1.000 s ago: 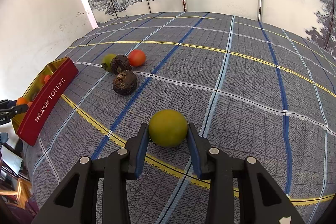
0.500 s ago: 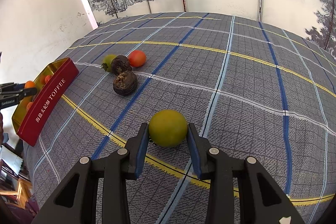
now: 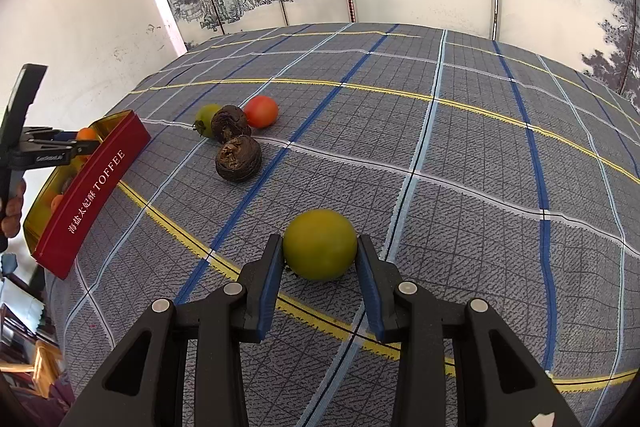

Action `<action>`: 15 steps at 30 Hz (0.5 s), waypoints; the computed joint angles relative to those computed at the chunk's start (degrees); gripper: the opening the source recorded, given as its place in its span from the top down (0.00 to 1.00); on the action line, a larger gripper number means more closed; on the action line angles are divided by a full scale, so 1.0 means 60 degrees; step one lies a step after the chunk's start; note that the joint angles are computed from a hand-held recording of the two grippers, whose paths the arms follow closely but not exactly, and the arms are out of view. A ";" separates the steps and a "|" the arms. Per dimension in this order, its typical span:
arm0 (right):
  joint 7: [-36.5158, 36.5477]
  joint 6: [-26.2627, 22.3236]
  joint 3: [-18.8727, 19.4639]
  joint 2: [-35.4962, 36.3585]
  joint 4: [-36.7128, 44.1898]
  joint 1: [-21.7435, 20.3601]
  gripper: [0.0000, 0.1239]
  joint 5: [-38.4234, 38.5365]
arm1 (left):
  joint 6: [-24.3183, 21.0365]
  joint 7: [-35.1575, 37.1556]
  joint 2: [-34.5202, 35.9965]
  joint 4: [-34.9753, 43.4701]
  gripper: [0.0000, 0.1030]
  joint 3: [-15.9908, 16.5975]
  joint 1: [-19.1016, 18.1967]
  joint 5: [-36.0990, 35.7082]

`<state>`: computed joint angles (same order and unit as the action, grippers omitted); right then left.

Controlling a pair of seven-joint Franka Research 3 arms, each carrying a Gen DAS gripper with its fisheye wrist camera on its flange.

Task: Organize fruits
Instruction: 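Lower the mandarin into the gold tin and open the left gripper, then carry the green-yellow lime over the tin and release it with the right gripper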

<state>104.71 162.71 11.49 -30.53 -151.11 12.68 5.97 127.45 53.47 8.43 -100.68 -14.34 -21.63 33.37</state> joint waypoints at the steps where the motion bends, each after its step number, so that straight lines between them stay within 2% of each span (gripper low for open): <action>1: 0.0002 0.0000 -0.0002 0.0000 0.0000 0.0002 0.72 -0.0003 | -0.0028 0.0027 0.0092 0.0104 0.60 0.0007 0.0010 -0.0035; 6: 0.0007 -0.0001 -0.0012 0.0006 0.0003 0.0006 0.72 -0.0011 | -0.0468 -0.0133 0.0504 0.0646 0.59 0.0097 -0.0058 -0.0019; 9: 0.0013 -0.0015 -0.0012 0.0010 0.0008 0.0003 0.72 -0.0014 | -0.0387 -0.0454 0.0375 0.0542 0.49 0.0143 -0.0087 0.0098; 13: 0.0089 -0.0025 0.0052 0.0047 0.0036 -0.0033 0.72 -0.0056 | 0.0159 -0.1116 -0.0306 -0.0190 0.26 0.0119 -0.0091 0.0702; 15: 0.0098 -0.0025 0.0042 0.0047 0.0035 -0.0026 0.72 -0.0069 | 0.0317 -0.1459 -0.0705 -0.0611 0.26 0.0058 -0.0063 0.0970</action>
